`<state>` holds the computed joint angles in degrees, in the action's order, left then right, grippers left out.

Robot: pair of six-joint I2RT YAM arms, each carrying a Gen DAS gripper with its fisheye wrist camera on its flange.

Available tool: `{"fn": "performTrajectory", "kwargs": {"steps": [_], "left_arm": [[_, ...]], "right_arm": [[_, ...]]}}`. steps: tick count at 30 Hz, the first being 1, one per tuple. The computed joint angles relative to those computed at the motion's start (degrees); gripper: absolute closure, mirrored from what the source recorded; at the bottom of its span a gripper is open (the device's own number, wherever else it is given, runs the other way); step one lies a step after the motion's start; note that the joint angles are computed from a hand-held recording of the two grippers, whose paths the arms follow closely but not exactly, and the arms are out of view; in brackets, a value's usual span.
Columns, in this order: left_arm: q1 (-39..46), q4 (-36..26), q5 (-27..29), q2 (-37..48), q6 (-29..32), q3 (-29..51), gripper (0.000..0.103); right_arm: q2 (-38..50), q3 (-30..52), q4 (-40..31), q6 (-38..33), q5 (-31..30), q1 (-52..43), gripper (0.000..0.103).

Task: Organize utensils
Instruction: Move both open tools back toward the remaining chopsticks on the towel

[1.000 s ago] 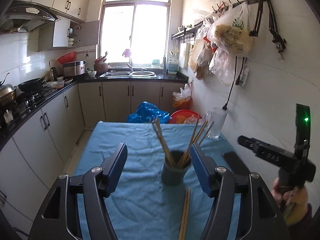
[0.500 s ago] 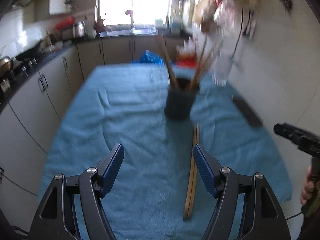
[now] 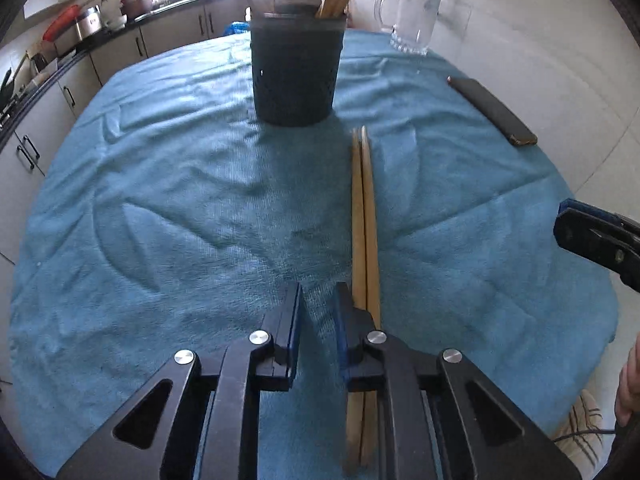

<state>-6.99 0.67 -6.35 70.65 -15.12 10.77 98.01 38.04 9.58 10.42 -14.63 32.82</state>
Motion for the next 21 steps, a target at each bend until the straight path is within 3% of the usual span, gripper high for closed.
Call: {"fn": "performTrajectory", "kwargs": {"steps": [18,21], "left_arm": [[0.56,5.77,7.73,4.21,-0.97,1.65,0.088],[-0.87,5.77,6.60,5.63,-0.98,2.78,0.088]], "right_arm": [[7.40,0.23,5.93,2.71,-4.13,-1.23,0.030],[8.49,0.20,7.02,3.01,-4.63,-1.53,0.030]]}}
